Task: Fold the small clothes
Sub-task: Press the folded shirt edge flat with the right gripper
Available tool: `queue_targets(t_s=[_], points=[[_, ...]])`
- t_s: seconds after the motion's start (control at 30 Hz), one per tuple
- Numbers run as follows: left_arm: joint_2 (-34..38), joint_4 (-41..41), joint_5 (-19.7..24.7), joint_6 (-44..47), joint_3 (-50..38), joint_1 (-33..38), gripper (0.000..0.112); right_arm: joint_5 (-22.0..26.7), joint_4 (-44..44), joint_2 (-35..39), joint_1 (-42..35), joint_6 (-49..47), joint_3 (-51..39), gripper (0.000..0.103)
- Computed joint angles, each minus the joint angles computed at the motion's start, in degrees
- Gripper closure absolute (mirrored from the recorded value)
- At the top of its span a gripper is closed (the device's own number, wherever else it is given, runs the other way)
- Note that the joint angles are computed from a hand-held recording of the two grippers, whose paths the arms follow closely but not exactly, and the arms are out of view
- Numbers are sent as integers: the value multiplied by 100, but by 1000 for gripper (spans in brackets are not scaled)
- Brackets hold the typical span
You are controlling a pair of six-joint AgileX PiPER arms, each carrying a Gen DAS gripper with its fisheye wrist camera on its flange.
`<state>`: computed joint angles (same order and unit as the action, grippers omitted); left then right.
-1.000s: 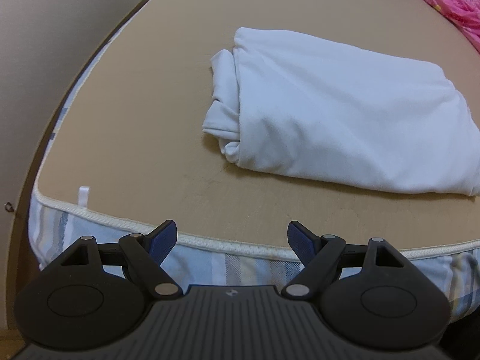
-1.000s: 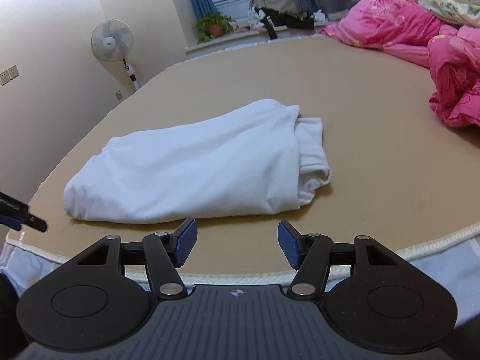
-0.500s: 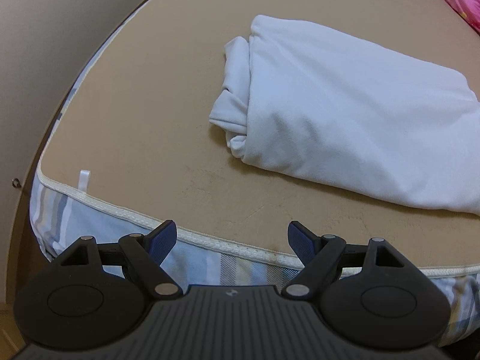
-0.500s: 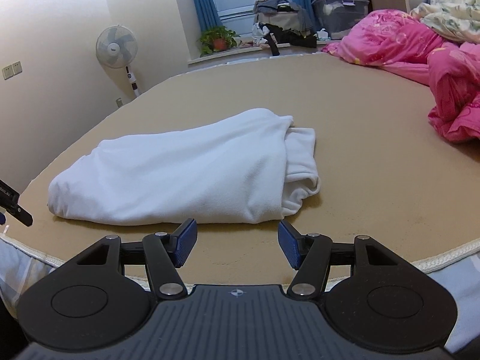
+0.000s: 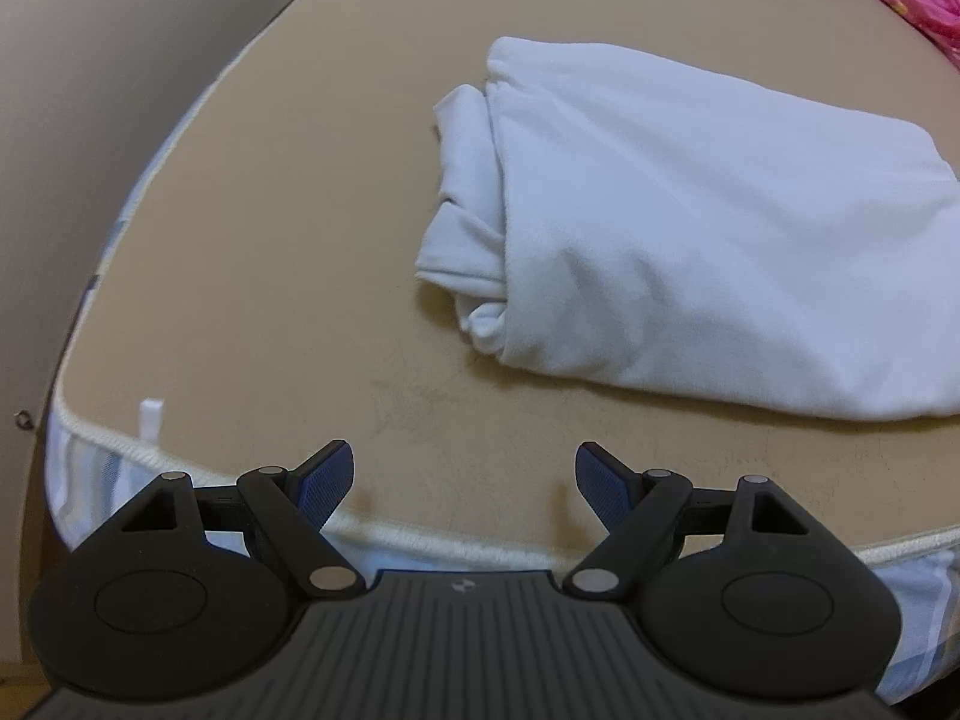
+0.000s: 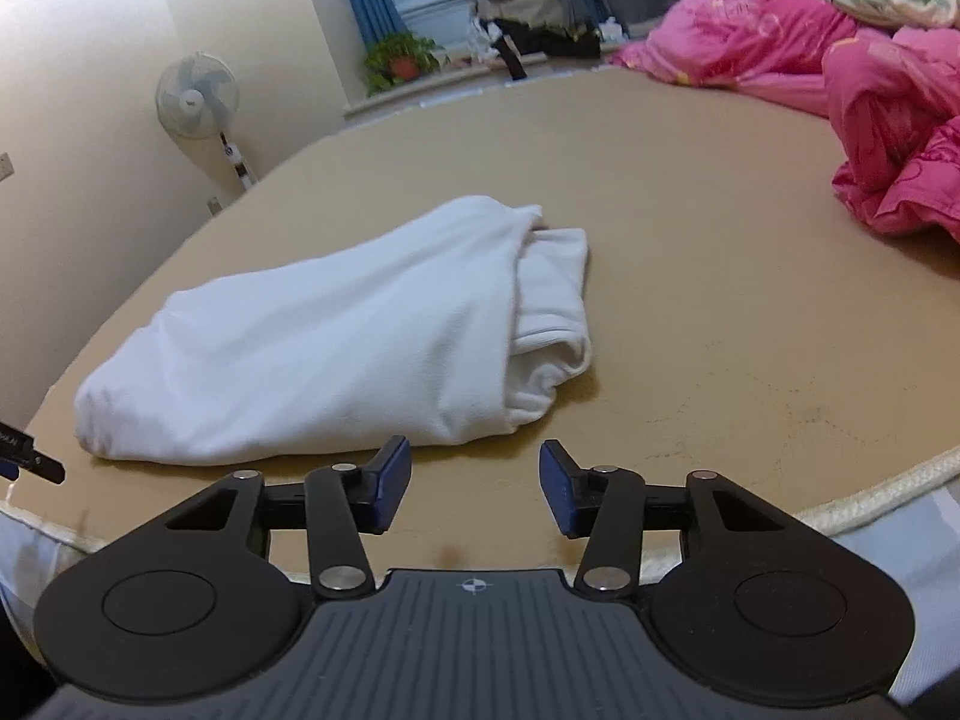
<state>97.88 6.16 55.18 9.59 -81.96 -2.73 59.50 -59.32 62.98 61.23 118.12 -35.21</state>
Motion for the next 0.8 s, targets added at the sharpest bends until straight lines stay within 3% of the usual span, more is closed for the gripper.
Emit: queue_targets(t_s=[0.1,0.17,0.23,0.3,0.33,0.37,0.43,0.53,0.67,0.8], points=[[322,-196,-77,124,-234,17,27,-817,269,-17,-1017,-900,17,53],[537,-343,-70,205,-439,0,27,-1467,557,149,-1692,-1983,-102,53],[765,-579,-17,262,-708,17,27,-1623,484,411,-1898,-2567,-283,53],[927,-687,-22,106,-903,31,28,-2129,854,589,-2341,-3364,-463,59],[996,-644,-29,-60,-994,27,43,-2382,1176,647,-2567,-3735,-529,92],[1094,-547,63,-246,-1147,34,69,-2493,1638,703,-2760,-4215,-644,96],[1296,-934,443,-129,-1473,251,76,-2350,2034,577,-2811,-4661,-808,97],[1209,-1022,314,156,-1241,386,73,-1883,2239,101,-2764,-4865,-897,98],[1089,-852,105,177,-972,428,44,-1905,3138,223,-3351,-5419,-608,103],[770,-661,133,244,-760,405,38,-1672,2526,207,-2906,-4183,-371,101]])
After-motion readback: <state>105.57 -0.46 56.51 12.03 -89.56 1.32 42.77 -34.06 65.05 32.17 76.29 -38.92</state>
